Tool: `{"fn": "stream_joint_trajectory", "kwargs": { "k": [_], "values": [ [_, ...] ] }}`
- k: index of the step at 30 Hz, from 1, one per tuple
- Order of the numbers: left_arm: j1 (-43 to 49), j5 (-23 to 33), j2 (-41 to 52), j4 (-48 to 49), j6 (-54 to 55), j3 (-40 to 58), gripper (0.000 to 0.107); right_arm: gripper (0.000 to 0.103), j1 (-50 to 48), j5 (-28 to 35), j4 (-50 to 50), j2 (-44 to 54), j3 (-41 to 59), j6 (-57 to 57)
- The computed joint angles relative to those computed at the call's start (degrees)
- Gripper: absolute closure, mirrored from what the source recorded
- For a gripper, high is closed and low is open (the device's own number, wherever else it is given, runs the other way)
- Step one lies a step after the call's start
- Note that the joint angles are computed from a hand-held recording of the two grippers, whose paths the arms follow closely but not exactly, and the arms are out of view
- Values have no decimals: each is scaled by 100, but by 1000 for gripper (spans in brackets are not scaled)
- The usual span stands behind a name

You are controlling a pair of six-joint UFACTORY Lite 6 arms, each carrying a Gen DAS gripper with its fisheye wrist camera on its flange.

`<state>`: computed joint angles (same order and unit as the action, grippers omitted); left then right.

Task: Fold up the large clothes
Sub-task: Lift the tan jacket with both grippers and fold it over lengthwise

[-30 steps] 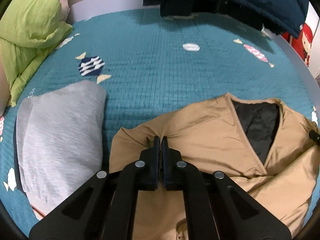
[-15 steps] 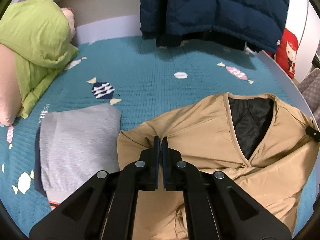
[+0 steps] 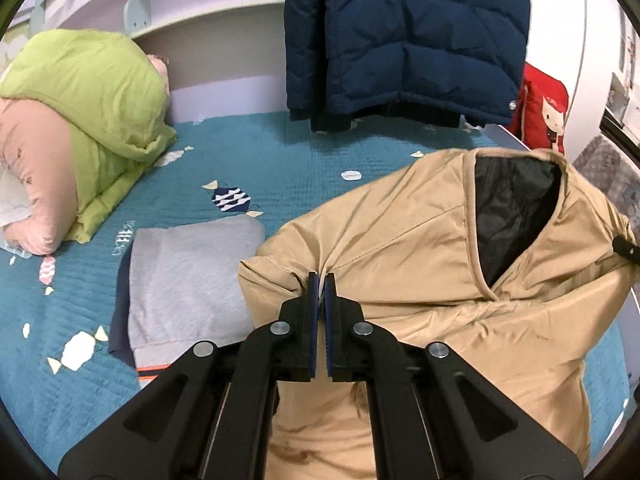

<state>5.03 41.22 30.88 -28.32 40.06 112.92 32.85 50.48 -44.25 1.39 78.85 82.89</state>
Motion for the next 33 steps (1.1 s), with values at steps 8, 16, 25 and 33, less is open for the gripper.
{"fn": "stream_joint_trajectory", "kwargs": {
  "k": [8,16,25,33],
  "values": [
    [644,-351,-1936,-1372,1917,-2560,104,82,1047,594,-655,-1026,-994,1045],
    [1425,-286,-3486,-2248,3350,-4525,104,82,2416,1471,-940,-1835,-1849,2109],
    [2622,386,-4302,-2163,3942,-5888,104,82,4099,2559,-768,-1865,-2129,3078],
    [3510,535,-4497,-1743,4200,-6879,104,82,5020,2690,-101,-1450,-2488,4021]
  ]
}}
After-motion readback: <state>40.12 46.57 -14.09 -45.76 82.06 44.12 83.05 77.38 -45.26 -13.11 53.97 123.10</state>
